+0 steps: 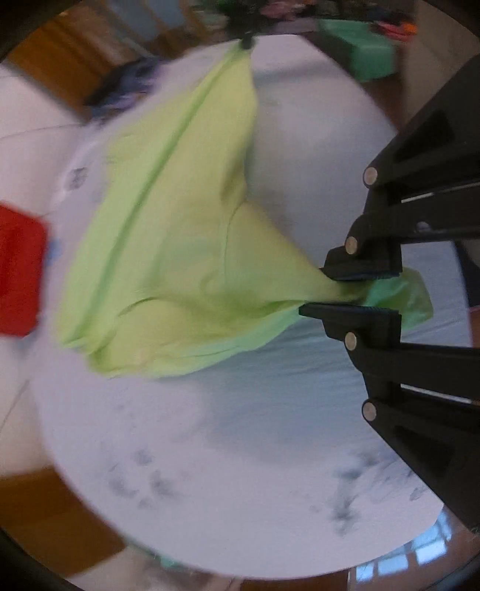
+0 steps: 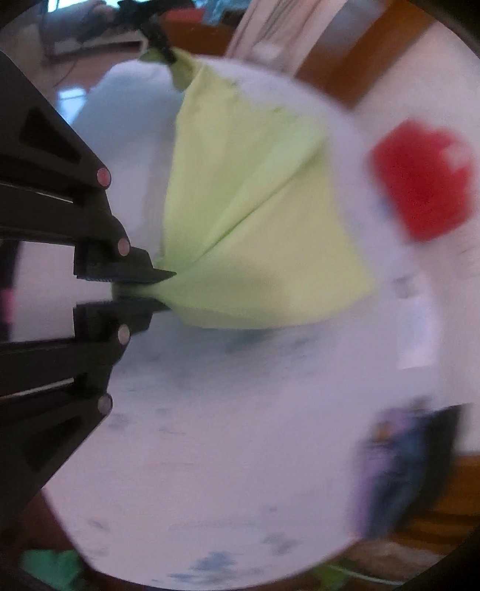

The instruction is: Fold clothes

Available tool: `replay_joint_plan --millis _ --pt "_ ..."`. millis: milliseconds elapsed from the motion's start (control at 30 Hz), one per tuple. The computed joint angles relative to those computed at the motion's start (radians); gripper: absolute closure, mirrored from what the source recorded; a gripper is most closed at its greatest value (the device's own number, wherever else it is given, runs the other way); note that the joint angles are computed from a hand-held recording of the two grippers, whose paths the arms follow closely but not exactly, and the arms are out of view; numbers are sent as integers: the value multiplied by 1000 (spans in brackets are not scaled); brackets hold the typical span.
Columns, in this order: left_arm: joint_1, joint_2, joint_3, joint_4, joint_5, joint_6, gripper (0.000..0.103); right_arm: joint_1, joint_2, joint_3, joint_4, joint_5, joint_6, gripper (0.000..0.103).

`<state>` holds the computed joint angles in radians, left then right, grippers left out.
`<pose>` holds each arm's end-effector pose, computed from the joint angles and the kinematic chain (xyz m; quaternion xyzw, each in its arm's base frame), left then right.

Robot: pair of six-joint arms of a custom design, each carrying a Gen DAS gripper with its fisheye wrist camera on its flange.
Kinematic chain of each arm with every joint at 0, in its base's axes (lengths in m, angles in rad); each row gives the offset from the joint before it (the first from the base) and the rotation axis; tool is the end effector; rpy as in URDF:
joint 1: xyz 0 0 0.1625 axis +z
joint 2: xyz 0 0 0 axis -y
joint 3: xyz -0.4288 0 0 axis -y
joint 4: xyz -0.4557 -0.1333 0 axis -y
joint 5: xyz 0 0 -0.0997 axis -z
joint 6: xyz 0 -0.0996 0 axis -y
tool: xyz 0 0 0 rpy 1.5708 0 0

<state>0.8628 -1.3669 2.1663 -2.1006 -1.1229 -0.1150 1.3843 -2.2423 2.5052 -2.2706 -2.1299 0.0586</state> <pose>-0.1760 -0.4769 0.1426 0.3108 0.9153 0.0321 0.2541 0.0236 -0.3091 0.3455 -0.1741 -0.9240 0.1907 0.2821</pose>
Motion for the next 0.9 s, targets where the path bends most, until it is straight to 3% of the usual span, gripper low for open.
replay_joint_plan --millis 67,100,133,167,267,367,500,633,833,900 --pt "-3 -1 9 10 16 -9 61 -58 7 12 46 -7 25 70" --pt "-3 -2 10 1 25 -15 31 -74 14 16 53 -24 38 67" --pt "-3 -2 4 -21 33 -15 14 -82 19 16 55 -47 52 67" --pt "-3 -1 -5 -48 37 -12 11 -85 20 13 56 -63 63 66" --pt "1 25 -44 -127 62 9 10 -83 17 -7 36 -89 77 64" --pt "14 89 -101 -195 100 26 10 -62 45 -34 -60 -72 44 64" --pt "46 192 -185 -276 141 23 10 18 193 -102 -223 -14 -32 64" --pt "76 260 -223 -319 174 27 10 72 439 -227 -336 88 -128 64" --pt "136 279 -213 -323 163 -29 10 138 762 -450 -341 184 -193 64" --pt "150 272 -193 -329 170 -70 12 164 873 -527 -347 185 -233 64"
